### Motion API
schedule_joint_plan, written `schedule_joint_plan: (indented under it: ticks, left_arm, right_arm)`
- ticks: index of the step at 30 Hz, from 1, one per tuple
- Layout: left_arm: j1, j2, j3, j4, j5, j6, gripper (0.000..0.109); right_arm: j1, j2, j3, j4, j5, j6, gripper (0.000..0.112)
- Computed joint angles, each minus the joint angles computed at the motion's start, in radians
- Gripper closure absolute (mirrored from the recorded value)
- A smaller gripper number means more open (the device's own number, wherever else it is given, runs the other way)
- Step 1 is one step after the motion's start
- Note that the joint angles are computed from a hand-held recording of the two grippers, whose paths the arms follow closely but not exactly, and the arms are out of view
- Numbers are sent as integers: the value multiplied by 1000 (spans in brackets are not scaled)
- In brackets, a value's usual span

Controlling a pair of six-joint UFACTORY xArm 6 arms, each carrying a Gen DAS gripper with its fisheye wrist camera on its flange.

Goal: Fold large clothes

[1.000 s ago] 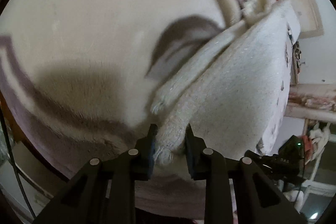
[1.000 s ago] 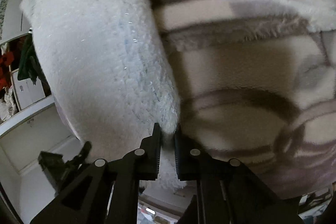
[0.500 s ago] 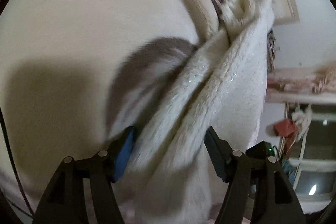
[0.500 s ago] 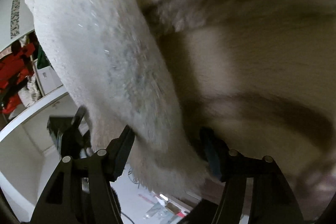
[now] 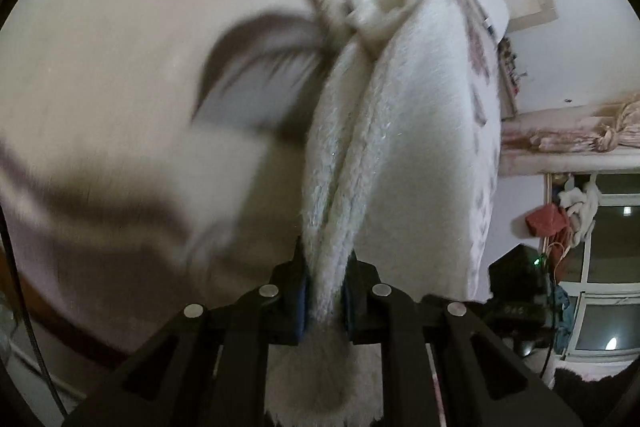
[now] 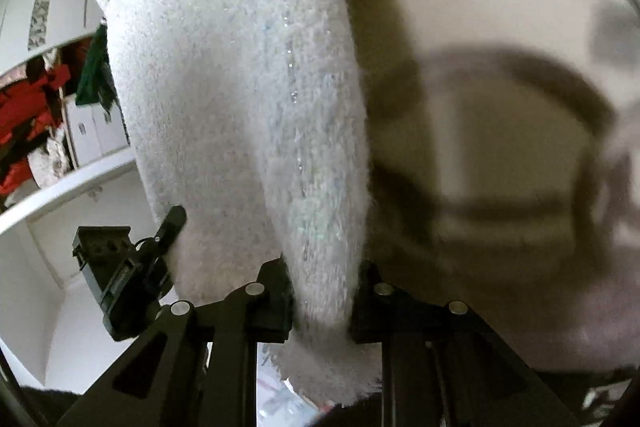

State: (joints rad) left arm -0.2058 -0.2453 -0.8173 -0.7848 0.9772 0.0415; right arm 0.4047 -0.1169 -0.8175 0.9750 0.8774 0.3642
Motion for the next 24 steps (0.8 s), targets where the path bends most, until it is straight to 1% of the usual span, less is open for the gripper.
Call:
schedule_joint_plan:
  ticks: [1,2,3,4,5,6,7,8,9,10,11,13,15,16,17,18,19,20,21,22,23,24]
  left_arm:
    - [4,5,8,-5,14,-4,96]
    - [17,19,1,-18,39,-4,92]
    - [27,40,-27,-23,59,-21,91]
    - [42,56,-52,-22,83,-37,88]
    - [56,78,-97,-1,112,-68,83]
    - [65,81,-117,17,128,-78,81]
    - [74,93,-159,41,143,-90,72]
    - [81,107,-201,45,147,-86,61]
    - [88,103,-210,46,145,-78,56]
    - [88,131,-262,43,125,-71,50]
    - [89,142,-280,34,116,-60,49]
    - [66,232,-383,1,74,-25,49]
    - [26,344,-506,11,39,-2,49]
    - [1,417,-588,7,29,22,49]
    - [-27,505,-693,33,26,14,49]
    - [-37,578,-784,53,52,1,49]
    - [-54,668,-889,51,61,17,49]
    - [-75,760,-993,74,59,15,49]
    - [-80,834,-1091,132,99,-12,49]
    - [-86,878,-1148,159,112,-24,52]
    - [-99,915,-1187,178,83,-17,79]
    - [-106,920,-1190,181,59,-9,98]
  right_arm:
    - [-3,-2,2,-25,34,5,90]
    - [-11,28,-24,-77,80,16,88]
    - [-23,44,-37,-93,108,24,84]
    - [-37,55,-44,-78,126,16,82]
    - [-72,68,-56,-49,162,-6,81]
    - [-96,59,-50,-39,176,-22,79]
    - [-116,52,-55,-43,176,-27,69]
    - [-140,34,-58,-66,169,-27,63]
    - [-167,33,-81,-94,166,-25,58]
    - [-196,31,-101,-114,162,-26,57]
    - [-221,32,-121,-129,152,-26,57]
    - [-264,70,-183,-153,136,-35,51]
    - [-301,160,-298,-197,109,-58,51]
    - [-314,209,-358,-220,105,-70,51]
    - [-327,286,-451,-253,94,-82,51]
    - [-339,365,-548,-284,104,-69,51]
    - [-347,465,-652,-278,72,-96,51]
    - [-359,547,-757,-289,69,-102,51]
    - [-371,619,-860,-299,107,-96,51]
    - [-383,682,-948,-304,140,-87,51]
    - [-397,772,-1052,-315,157,-63,51]
    - [-395,850,-1140,-306,164,-38,50]
